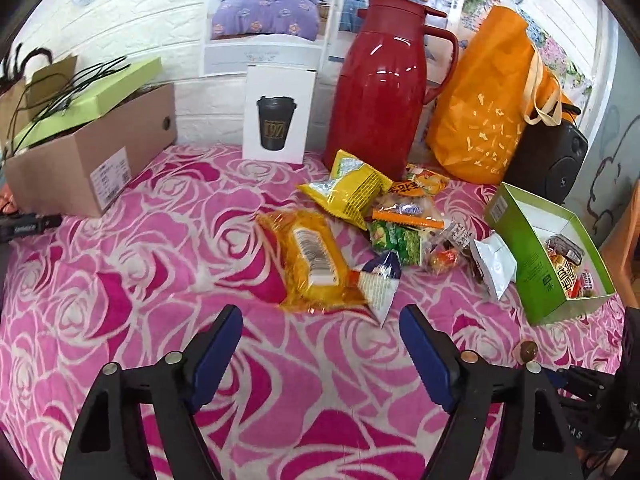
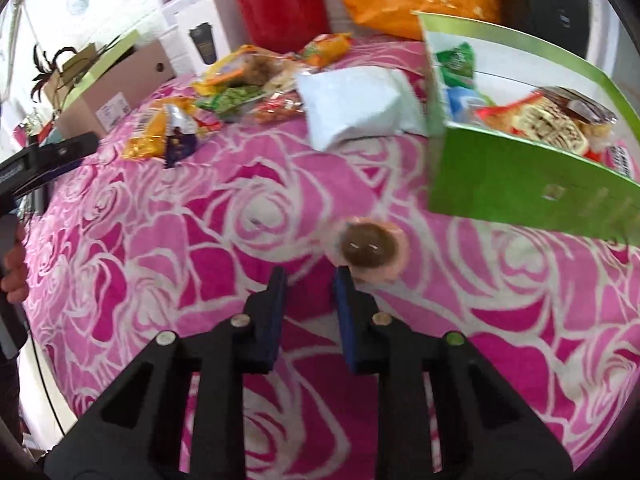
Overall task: Organize snacks
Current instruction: 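Move right tool toward the round brown cake on the tablecloth, then grasp the round brown cake with right tool while left tool grasps the yellow barcoded bread bag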
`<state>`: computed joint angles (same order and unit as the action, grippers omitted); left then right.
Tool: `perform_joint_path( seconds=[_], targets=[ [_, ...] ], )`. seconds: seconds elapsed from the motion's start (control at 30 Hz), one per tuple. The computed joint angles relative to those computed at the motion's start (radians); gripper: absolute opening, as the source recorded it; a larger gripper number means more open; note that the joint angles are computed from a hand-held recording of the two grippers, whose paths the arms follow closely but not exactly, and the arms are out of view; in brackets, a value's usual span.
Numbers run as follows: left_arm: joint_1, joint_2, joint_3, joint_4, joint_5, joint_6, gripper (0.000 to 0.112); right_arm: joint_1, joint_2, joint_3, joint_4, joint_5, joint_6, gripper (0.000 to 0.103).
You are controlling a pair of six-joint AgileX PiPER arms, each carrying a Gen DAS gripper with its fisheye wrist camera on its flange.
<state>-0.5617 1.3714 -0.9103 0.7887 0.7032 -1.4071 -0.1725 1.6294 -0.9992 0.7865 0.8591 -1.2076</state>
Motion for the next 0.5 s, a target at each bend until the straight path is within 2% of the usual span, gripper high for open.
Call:
perform_joint_path(
  seconds=[0.03,0.17,0.3,0.33,0.4,0.43,0.47,0.5],
  targets=[
    [0.012,0.018,-0.018,-0.009,0.0,0.022,0.081,0.016,-0.002,0.003,0.004,-0.008,-0.006,0.027],
    [0.077,0.098,-0.092,-0.018,0.002,0.076,0.081,0.055,-0.02,0.036,0.01,-0.069,-0.02,0.047],
    [0.185,0.169,-0.134,-0.124,-0.069,0.163,0.081,0.081,-0.031,0.053,-0.002,-0.084,-0.028,0.064],
    [0.21,0.185,-0.141,-0.16,-0.089,0.193,0.08,0.089,-0.039,0.056,-0.02,-0.091,-0.024,0.065],
    [0.24,0.209,-0.148,-0.218,-0.114,0.248,0.059,0.077,-0.056,0.063,-0.017,-0.09,-0.031,0.065],
    [0.267,0.209,-0.131,-0.295,-0.166,0.325,0.043,0.048,-0.061,0.063,0.011,-0.069,-0.054,0.065],
    [0.29,0.192,-0.094,-0.37,-0.244,0.389,0.034,0.025,-0.062,0.058,0.025,-0.051,-0.057,0.065],
    [0.301,0.17,-0.059,-0.413,-0.294,0.413,0.034,0.001,-0.062,0.051,0.031,-0.037,-0.045,0.065]
  ],
)
